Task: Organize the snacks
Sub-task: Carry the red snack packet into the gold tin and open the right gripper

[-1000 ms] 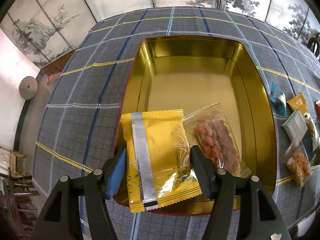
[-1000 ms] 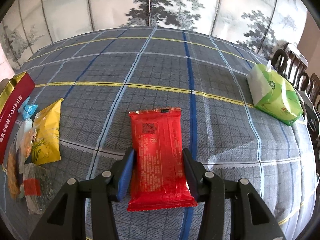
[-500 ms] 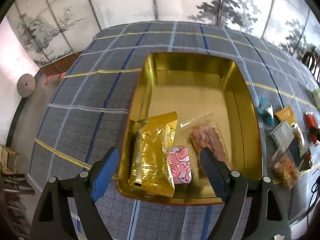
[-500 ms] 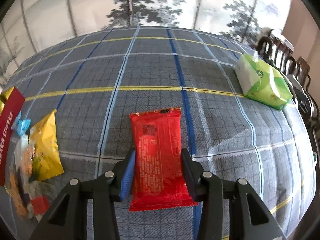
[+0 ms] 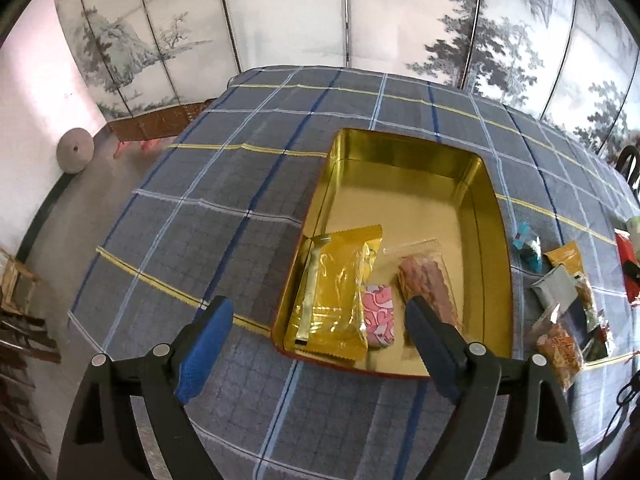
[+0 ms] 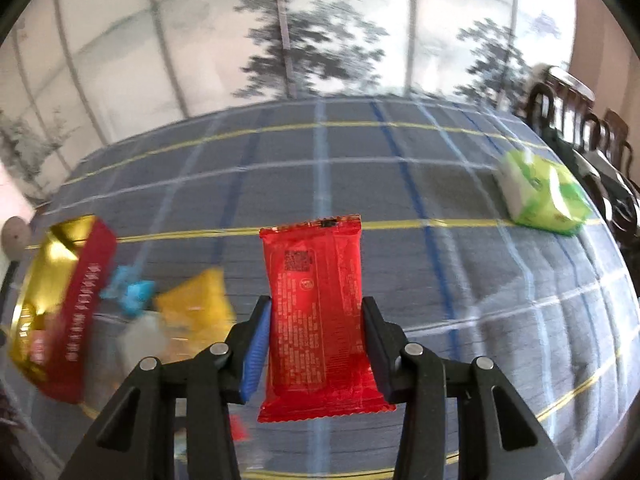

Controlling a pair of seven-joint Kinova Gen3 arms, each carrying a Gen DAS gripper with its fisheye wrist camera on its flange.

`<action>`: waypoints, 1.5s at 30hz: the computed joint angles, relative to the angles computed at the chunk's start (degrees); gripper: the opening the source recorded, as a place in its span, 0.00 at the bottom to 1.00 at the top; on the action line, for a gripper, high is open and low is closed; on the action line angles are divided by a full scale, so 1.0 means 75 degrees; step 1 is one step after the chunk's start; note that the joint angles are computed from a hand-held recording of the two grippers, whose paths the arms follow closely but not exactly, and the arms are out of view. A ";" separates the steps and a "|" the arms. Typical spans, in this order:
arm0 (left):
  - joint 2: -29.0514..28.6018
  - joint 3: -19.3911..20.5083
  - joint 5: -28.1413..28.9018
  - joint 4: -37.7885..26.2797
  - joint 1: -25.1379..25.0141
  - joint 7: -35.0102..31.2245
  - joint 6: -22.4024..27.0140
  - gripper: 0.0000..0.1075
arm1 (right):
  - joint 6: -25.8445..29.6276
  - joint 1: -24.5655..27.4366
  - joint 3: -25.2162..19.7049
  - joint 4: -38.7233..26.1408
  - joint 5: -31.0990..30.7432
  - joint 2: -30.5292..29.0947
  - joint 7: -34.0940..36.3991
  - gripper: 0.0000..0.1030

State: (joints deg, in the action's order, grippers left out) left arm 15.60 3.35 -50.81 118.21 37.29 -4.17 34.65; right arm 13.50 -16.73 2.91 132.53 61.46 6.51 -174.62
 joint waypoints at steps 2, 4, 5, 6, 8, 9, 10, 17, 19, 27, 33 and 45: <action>-0.0067 0.0004 0.0027 0.0079 0.0010 0.0071 -0.0010 0.80 | -0.0001 -0.0177 -0.0215 -0.0098 -0.0176 -0.0052 0.0119 0.43; -0.0132 0.0012 0.0042 0.0154 0.0010 0.0165 0.0029 0.80 | -0.0032 -0.0369 -0.0444 -0.0235 -0.0490 -0.0059 0.0340 0.43; -0.0172 0.0022 0.0052 0.0198 0.0003 0.0220 0.0059 0.80 | -0.0056 -0.0458 -0.0495 -0.0287 -0.0628 -0.0049 0.0439 0.43; -0.0216 0.0026 0.0017 0.0265 0.0005 0.0310 0.0064 0.80 | -0.0094 -0.0560 -0.0553 -0.0351 -0.0784 -0.0036 0.0557 0.43; -0.0275 0.0054 -0.0020 0.0360 -0.0010 0.0498 0.0142 0.80 | -0.0023 -0.0900 -0.0614 -0.0487 -0.0967 0.0018 0.0628 0.43; -0.0297 0.0080 -0.0030 0.0399 -0.0029 0.0566 0.0174 0.80 | -0.0013 -0.1040 -0.0646 -0.0567 -0.1073 0.0059 0.0669 0.43; -0.0342 0.0097 -0.0048 0.0465 -0.0052 0.0647 0.0184 0.80 | 0.0002 -0.1205 -0.0687 -0.0667 -0.1156 0.0124 0.0737 0.43; -0.0564 0.0265 -0.0056 0.0794 -0.0292 0.1033 0.0260 0.80 | 0.0110 -0.2232 -0.0627 -0.1252 -0.1653 0.0564 0.1114 0.43; -0.0580 0.0317 -0.0082 0.0842 -0.0328 0.1106 0.0329 0.80 | 0.0103 -0.2420 -0.0632 -0.1438 -0.1887 0.0703 0.1393 0.43; -0.0704 0.0450 -0.0011 0.1089 -0.0498 0.1222 0.0327 0.80 | 0.0374 -0.3184 -0.0461 -0.2079 -0.2658 0.1242 0.2349 0.43; -0.0805 0.0489 0.0052 0.1237 -0.0633 0.1275 0.0342 0.80 | 0.0630 -0.3537 -0.0278 -0.2527 -0.3230 0.1638 0.3028 0.43; -0.0901 0.0568 0.0109 0.1387 -0.0773 0.1417 0.0305 0.80 | 0.1040 -0.3769 -0.0127 -0.3248 -0.4238 0.2296 0.4166 0.43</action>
State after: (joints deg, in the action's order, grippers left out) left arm 8.84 7.61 -49.99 128.61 31.50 6.46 36.93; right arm 21.30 -45.00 1.96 108.17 29.67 23.72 -143.37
